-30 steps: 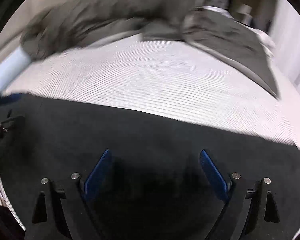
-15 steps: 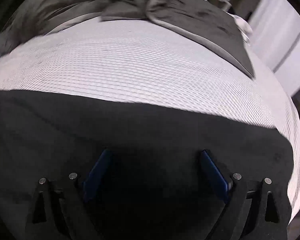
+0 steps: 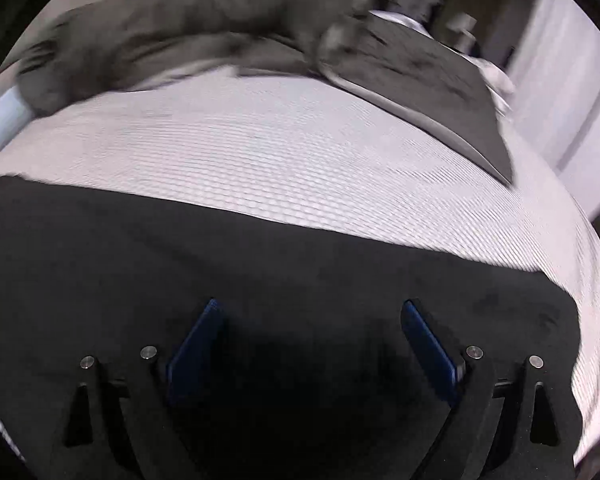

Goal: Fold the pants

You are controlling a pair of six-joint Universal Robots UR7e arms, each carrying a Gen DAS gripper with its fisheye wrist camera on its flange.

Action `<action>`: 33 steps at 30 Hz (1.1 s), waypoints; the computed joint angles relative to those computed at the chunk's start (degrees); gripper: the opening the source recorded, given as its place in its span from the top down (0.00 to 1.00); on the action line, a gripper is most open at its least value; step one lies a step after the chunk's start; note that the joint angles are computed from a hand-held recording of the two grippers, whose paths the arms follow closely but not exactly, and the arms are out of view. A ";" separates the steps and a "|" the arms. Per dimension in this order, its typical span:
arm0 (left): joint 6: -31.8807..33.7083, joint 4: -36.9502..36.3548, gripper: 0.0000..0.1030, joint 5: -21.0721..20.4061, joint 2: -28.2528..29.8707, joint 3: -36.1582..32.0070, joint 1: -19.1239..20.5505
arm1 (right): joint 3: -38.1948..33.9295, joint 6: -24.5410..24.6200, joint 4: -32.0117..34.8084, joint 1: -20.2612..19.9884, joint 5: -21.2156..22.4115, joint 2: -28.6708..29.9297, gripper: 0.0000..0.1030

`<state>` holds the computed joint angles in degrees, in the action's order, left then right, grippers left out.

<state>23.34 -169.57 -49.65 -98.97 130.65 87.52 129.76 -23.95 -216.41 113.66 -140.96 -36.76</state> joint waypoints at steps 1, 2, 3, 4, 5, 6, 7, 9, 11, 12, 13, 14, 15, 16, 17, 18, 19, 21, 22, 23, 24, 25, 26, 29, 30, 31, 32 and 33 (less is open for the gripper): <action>0.76 0.03 0.39 -2.38 -0.27 -0.79 2.27 | -0.52 -0.64 0.73 0.52 0.33 0.91 0.10; 1.15 -0.97 0.52 -2.79 -0.03 -1.21 3.16 | -0.86 -1.53 1.23 0.48 0.33 1.52 0.10; 1.49 -1.58 0.69 -2.60 -0.12 -1.48 3.76 | -1.43 -2.19 1.95 0.43 -0.46 2.30 0.10; 1.19 -1.61 0.77 -2.32 -0.43 -1.79 4.13 | -1.89 -2.58 2.64 0.06 -1.48 2.81 0.10; 0.58 -1.80 0.91 -2.60 -0.39 -2.58 4.98 | -2.06 -2.83 2.77 -0.56 -2.16 3.19 0.10; -1.02 0.26 0.95 -4.17 -1.28 -3.40 6.06 | -1.90 -2.22 3.05 -1.06 -2.21 3.23 0.10; -2.10 2.39 0.95 -6.46 -2.62 -3.63 6.88 | -1.44 -1.27 3.36 -1.49 -1.53 2.65 0.10; -1.84 4.02 0.93 -7.93 -5.35 -2.49 7.16 | -1.05 0.17 3.40 -1.49 -1.45 1.97 0.10; -1.99 4.85 0.78 -6.72 -10.09 1.61 4.23 | -1.01 0.32 2.67 -0.56 -1.93 1.78 0.10; -0.32 4.18 0.56 -7.21 -12.61 4.31 2.58 | -0.63 0.04 1.93 0.10 -0.76 1.55 0.10; 1.42 2.73 0.45 -7.45 -13.68 6.10 1.41 | -0.14 -0.04 1.36 0.96 0.80 1.38 0.10; 3.10 1.33 0.33 -5.30 -13.87 8.01 -0.36 | 0.11 -0.39 1.01 1.69 2.24 1.22 0.10; 3.05 0.84 0.33 -1.42 -13.07 8.81 -1.69 | 0.06 -0.94 0.62 2.43 3.47 1.37 0.10; 3.02 0.23 0.34 1.46 -11.64 9.02 -1.85 | 0.01 -1.39 0.51 2.84 4.41 1.60 0.10; 3.04 -0.16 0.40 1.94 -10.76 8.92 -0.78 | 0.07 -1.93 0.73 2.87 5.32 1.65 0.10; 2.70 0.03 0.45 0.01 -10.81 8.47 0.60 | -0.19 -2.27 1.36 3.18 5.12 2.13 0.10; 2.82 -0.04 0.50 -2.01 -12.03 8.67 1.51 | -0.48 -2.69 1.47 3.41 4.07 2.71 0.10; 2.38 0.94 0.74 -2.31 -14.70 8.79 2.48 | -0.79 -3.24 1.57 3.38 1.73 3.45 0.10; 1.24 2.58 0.76 -3.40 -16.11 8.43 3.18 | -0.70 -3.22 1.51 3.01 1.10 3.45 0.10; -0.18 4.06 0.76 -4.22 -17.04 8.05 3.53 | -0.50 -3.02 1.33 2.68 0.83 3.32 0.10; -0.21 4.45 0.76 -4.66 -16.53 6.94 4.27 | -0.12 -3.10 0.89 2.06 1.03 2.94 0.10; -0.54 4.75 0.76 -3.32 -17.47 7.27 3.26 | 0.28 -3.00 0.52 1.61 1.44 2.47 0.10; -0.78 4.58 0.76 -2.19 -18.51 7.91 1.95 | 0.66 -2.72 0.26 1.54 1.83 2.15 0.10; -0.21 6.59 0.72 -5.99 -24.21 10.97 -0.70 | 1.64 -2.34 -0.76 1.60 3.80 1.12 0.10; -0.07 8.21 0.67 -7.48 -25.54 12.04 -0.93 | 1.89 -2.22 -0.76 1.91 4.89 0.89 0.10; 0.05 9.85 0.66 -7.45 -25.93 13.20 -1.42 | 2.08 -2.30 -0.54 2.20 6.40 0.72 0.10; 0.90 9.76 0.65 -6.16 -24.34 13.64 -1.45 | 2.11 -2.58 -0.20 2.31 7.66 0.67 0.10; 1.59 7.39 0.65 -4.60 -22.35 14.40 -1.21 | 2.09 -2.98 0.39 2.65 8.75 0.79 0.10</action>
